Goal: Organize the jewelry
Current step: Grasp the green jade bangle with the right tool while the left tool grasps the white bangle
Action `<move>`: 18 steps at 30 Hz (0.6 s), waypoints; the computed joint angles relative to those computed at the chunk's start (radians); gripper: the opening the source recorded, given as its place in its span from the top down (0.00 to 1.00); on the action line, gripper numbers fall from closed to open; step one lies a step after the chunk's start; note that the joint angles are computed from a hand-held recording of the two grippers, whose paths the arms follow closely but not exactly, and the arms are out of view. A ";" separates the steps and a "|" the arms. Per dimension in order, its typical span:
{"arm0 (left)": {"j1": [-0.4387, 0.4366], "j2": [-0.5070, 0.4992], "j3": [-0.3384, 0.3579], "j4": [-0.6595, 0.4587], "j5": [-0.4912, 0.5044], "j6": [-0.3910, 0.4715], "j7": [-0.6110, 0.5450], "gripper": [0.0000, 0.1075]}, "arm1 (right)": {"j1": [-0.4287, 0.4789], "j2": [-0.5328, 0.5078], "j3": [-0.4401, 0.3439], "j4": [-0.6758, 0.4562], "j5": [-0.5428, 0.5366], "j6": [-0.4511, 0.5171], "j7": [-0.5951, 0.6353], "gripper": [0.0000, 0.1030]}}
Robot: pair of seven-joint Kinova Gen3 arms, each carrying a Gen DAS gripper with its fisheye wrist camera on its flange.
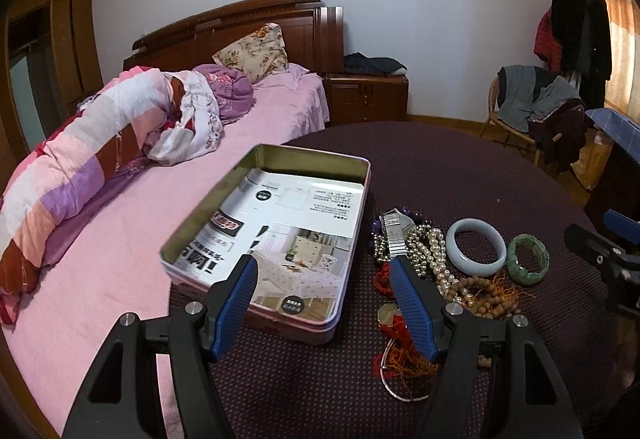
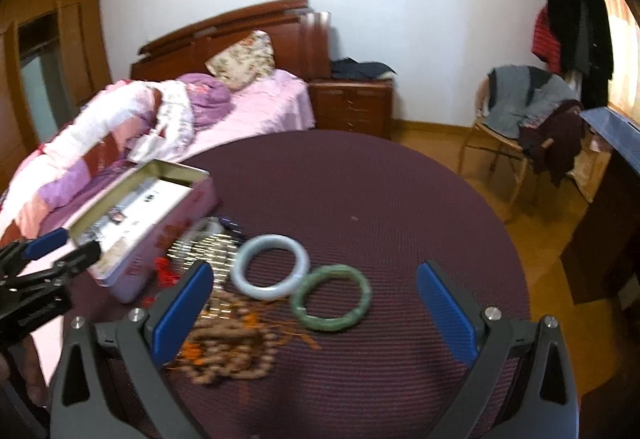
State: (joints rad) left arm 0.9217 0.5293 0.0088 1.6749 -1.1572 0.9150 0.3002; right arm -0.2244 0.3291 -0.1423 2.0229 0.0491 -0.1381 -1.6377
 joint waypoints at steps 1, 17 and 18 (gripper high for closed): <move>-0.005 0.003 0.002 -0.004 0.000 -0.008 -0.004 0.36 | -0.003 0.006 0.011 -0.008 -0.004 0.013 0.000 0.04; -0.007 0.065 -0.050 -0.109 0.060 -0.101 -0.162 0.36 | 0.003 0.160 0.055 -0.271 -0.036 0.390 0.056 0.49; -0.011 0.069 -0.049 -0.122 0.067 -0.108 -0.179 0.36 | -0.017 0.158 0.075 -0.277 -0.019 0.402 0.052 0.53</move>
